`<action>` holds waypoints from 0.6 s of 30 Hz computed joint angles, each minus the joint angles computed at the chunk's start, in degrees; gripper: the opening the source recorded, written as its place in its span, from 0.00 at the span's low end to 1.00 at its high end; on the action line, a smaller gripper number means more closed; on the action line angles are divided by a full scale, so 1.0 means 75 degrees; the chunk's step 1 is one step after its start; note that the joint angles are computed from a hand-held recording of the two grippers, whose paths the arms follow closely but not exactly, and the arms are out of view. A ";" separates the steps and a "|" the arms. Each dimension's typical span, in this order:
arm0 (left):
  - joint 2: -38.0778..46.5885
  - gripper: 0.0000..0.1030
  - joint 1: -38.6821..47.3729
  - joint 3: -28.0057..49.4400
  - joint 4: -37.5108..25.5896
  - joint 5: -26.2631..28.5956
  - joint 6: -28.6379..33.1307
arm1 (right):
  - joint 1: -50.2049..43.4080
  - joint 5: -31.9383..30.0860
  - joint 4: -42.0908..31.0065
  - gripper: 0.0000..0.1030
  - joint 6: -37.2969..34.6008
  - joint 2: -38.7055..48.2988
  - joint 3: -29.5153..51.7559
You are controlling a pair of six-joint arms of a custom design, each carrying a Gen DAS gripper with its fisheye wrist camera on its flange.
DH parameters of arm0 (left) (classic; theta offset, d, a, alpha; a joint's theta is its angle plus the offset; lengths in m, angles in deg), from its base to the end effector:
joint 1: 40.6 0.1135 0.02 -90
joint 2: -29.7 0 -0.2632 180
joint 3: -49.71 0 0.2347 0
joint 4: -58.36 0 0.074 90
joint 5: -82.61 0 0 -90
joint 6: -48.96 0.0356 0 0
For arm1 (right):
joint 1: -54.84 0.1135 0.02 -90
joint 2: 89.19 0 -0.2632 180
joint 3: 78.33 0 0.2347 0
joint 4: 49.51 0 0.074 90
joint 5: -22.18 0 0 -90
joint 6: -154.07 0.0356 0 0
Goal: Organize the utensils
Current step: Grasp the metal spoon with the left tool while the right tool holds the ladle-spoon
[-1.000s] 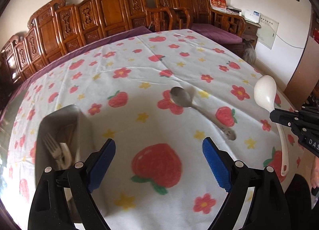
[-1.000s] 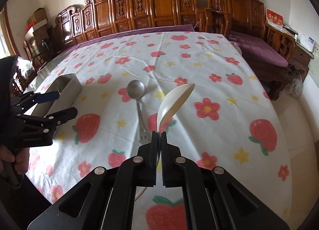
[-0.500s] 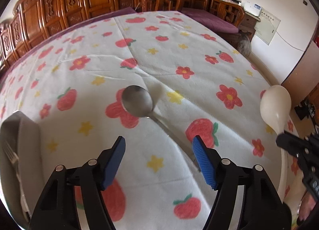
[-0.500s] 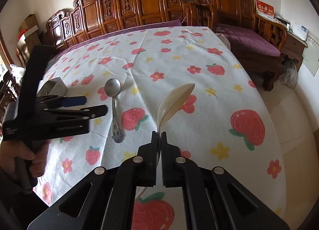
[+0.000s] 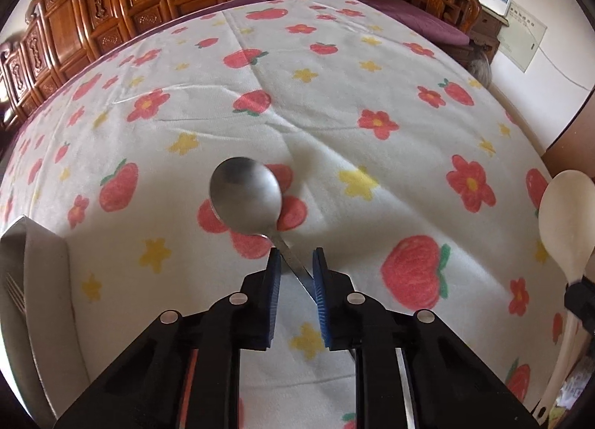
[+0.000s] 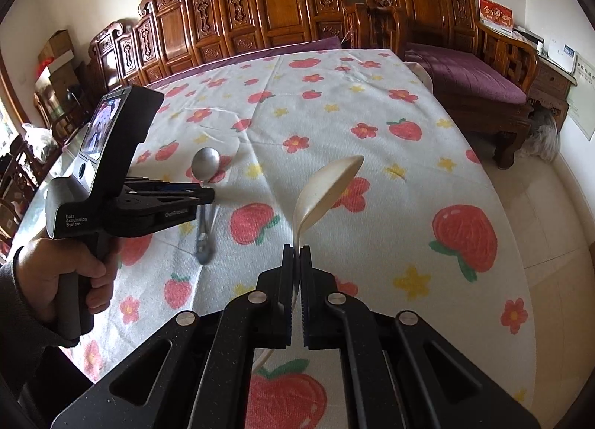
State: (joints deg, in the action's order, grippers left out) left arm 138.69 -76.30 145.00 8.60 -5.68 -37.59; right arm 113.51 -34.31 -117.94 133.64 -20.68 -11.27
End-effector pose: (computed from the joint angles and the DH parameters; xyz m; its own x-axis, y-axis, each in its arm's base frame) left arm 0.3101 -0.2241 0.2088 -0.6894 0.5695 -0.4476 0.6368 0.7711 0.0002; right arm 0.1176 0.1554 0.2551 -0.7453 0.2783 -0.6059 0.2434 0.9596 0.1414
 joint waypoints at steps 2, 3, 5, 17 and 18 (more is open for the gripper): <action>0.0021 0.11 0.0147 0.0073 -0.0163 0.0084 0.0071 | 0.0025 0.0001 0.0009 0.05 0.0009 0.0020 0.0025; 0.0032 0.11 0.0216 0.0110 -0.0241 0.0092 0.0110 | 0.0045 0.0004 0.0015 0.05 0.0000 0.0048 0.0046; 0.0052 0.11 0.0305 0.0154 -0.0315 0.0134 0.0165 | 0.0056 -0.0001 0.0050 0.05 -0.0031 0.0095 0.0074; -0.0159 0.05 0.0235 -0.0135 -0.0146 -0.0063 0.0492 | 0.0089 -0.0043 0.0121 0.05 -0.0142 0.0250 0.0188; -0.0257 0.05 0.0246 -0.0246 -0.0092 -0.0062 0.0542 | 0.0118 -0.0030 0.0122 0.05 -0.0141 0.0269 0.0221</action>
State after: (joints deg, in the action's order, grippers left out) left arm 136.76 -74.46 143.15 7.91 -6.14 -33.53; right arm 114.40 -34.54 -117.03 132.58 -18.66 -9.62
